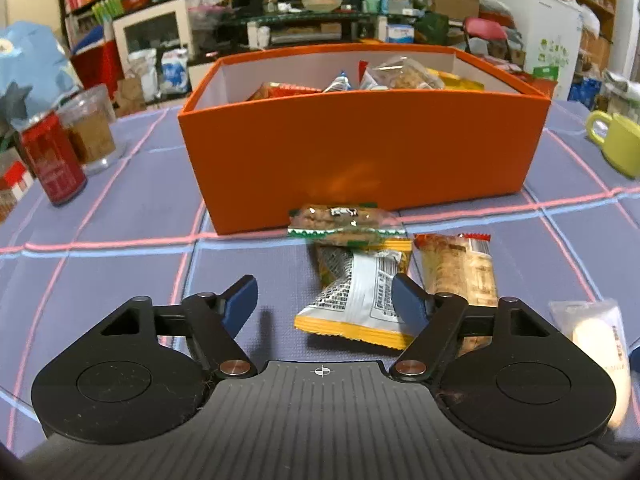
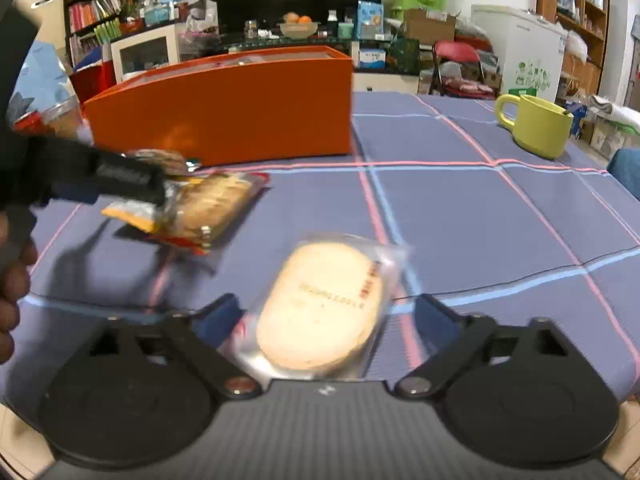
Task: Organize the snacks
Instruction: 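Grasp the white-and-yellow wrapped bar with the left tool while the right tool grasps the bagged round bun, then carry the wrapped bar and bagged bun over the orange box and open both tools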
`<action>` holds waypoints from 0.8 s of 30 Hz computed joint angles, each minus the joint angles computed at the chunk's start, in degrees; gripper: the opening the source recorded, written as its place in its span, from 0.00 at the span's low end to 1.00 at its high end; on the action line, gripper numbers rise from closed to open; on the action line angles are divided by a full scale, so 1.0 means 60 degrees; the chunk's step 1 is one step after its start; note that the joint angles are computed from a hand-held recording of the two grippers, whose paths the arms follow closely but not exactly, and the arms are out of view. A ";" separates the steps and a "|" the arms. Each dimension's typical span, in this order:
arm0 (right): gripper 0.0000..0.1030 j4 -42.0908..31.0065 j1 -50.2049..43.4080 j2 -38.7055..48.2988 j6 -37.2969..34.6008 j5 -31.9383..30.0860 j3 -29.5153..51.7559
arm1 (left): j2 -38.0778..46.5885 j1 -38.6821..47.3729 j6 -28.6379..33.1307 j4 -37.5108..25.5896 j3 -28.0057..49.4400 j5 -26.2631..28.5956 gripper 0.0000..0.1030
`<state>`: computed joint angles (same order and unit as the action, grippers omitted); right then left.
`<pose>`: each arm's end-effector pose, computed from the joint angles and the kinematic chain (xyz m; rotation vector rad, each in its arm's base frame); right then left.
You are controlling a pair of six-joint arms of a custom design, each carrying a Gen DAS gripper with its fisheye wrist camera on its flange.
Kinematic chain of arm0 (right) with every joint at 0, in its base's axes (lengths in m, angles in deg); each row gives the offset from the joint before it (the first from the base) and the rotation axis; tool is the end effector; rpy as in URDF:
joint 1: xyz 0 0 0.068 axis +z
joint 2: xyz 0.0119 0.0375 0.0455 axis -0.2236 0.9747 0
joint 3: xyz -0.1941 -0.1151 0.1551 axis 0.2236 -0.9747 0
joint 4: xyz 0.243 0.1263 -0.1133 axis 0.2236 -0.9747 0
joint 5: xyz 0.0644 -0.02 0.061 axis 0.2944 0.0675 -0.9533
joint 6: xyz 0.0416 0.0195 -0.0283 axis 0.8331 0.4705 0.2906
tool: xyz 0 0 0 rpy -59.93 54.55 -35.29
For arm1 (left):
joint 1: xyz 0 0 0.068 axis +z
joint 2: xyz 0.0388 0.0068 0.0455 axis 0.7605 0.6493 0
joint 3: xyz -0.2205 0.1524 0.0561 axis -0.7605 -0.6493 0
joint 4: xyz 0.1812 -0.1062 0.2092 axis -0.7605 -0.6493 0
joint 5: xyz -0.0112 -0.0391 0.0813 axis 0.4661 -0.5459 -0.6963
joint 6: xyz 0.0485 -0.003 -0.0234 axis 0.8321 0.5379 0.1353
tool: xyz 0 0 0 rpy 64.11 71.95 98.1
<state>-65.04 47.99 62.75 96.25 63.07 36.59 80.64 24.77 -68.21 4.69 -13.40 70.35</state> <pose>0.1566 0.2277 0.0628 0.3145 2.2608 -0.1199 0.2812 -0.1235 0.0904 0.2917 2.3021 -0.0971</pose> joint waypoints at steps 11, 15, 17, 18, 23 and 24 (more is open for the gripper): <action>0.86 0.0741 -0.0743 -0.1104 -0.1158 -0.0484 -0.0923 | 0.0955 -0.0055 0.0149 0.0070 0.0563 0.0724 0.45; 0.61 0.0927 -0.1131 -0.1614 -0.1842 -0.0791 -0.1186 | 0.0777 0.0149 0.0038 -0.0177 0.0553 0.0904 0.24; 0.60 0.1039 -0.1331 -0.1884 -0.2141 -0.1104 -0.1318 | 0.0518 0.0240 0.0072 -0.0337 0.0416 0.1096 0.14; 0.60 0.1078 -0.1323 -0.1931 -0.2133 -0.1149 -0.1350 | 0.0317 0.0257 0.0092 -0.0418 0.0333 0.1140 0.12; 0.59 0.0941 -0.0880 -0.1804 -0.2151 -0.0835 -0.1075 | -0.0655 0.0461 0.0096 -0.1058 0.0000 0.1369 0.07; 0.59 0.0844 -0.0778 -0.1746 -0.2177 -0.0736 -0.0962 | -0.0857 0.0445 0.0163 -0.1071 -0.0130 0.1292 0.07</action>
<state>-59.98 43.33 52.27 83.18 58.65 30.82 75.49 27.44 -67.24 -1.73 -14.18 78.10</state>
